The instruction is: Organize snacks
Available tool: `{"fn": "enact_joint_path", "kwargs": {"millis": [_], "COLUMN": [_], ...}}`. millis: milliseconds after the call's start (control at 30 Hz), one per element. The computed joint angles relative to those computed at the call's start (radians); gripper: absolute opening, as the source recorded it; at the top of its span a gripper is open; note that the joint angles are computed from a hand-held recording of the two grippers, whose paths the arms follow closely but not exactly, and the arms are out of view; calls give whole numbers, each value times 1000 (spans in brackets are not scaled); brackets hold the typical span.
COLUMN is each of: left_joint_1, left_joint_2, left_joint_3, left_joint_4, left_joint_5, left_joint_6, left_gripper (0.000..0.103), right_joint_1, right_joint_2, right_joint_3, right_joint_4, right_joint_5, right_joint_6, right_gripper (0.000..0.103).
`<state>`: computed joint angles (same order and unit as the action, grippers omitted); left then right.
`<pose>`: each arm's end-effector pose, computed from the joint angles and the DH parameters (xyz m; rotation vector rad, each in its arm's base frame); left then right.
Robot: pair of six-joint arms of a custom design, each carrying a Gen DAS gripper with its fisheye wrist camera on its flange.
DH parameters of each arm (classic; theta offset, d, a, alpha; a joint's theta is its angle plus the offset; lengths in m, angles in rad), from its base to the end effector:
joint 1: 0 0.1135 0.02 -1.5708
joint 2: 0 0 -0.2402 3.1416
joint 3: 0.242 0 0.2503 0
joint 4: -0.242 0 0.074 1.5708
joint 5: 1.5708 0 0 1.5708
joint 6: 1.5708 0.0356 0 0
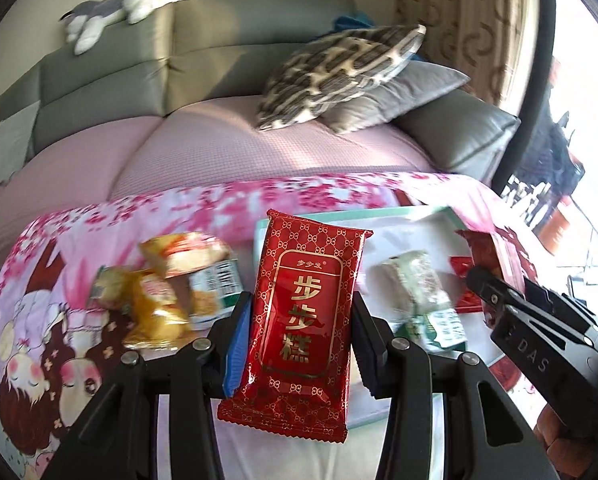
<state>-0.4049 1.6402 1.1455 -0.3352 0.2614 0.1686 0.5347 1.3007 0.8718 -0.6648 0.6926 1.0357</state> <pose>0.3201 -0.1472 0.2106 0.7974 2.2703 -0.4237 0.2253 0.1070 0.2084 0.7732 2.1996 -0.1934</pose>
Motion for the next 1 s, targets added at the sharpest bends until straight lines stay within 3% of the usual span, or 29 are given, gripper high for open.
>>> {"fn": "enact_joint_path", "kwargs": {"millis": [367, 633, 800, 1000], "left_joint_1": [-108, -144, -183, -182], "left_joint_2": [18, 85, 133, 167], "left_joint_3": [-7, 29, 49, 64], "left_joint_4": [13, 43, 82, 129], "left_joint_5": [-42, -57, -116, -105], "left_joint_6": [-19, -45, -44, -62], "left_gripper": [48, 48, 48, 48], "right_joint_1": [-48, -101, -144, -178], "right_joint_2": [-114, -99, -74, -53], "right_joint_3": [-77, -131, -162, -180], "right_joint_4": [-37, 69, 145, 209], "right_joint_5": [2, -44, -105, -123], "right_joint_6": [4, -58, -92, -128], "right_gripper": [42, 42, 42, 42]}}
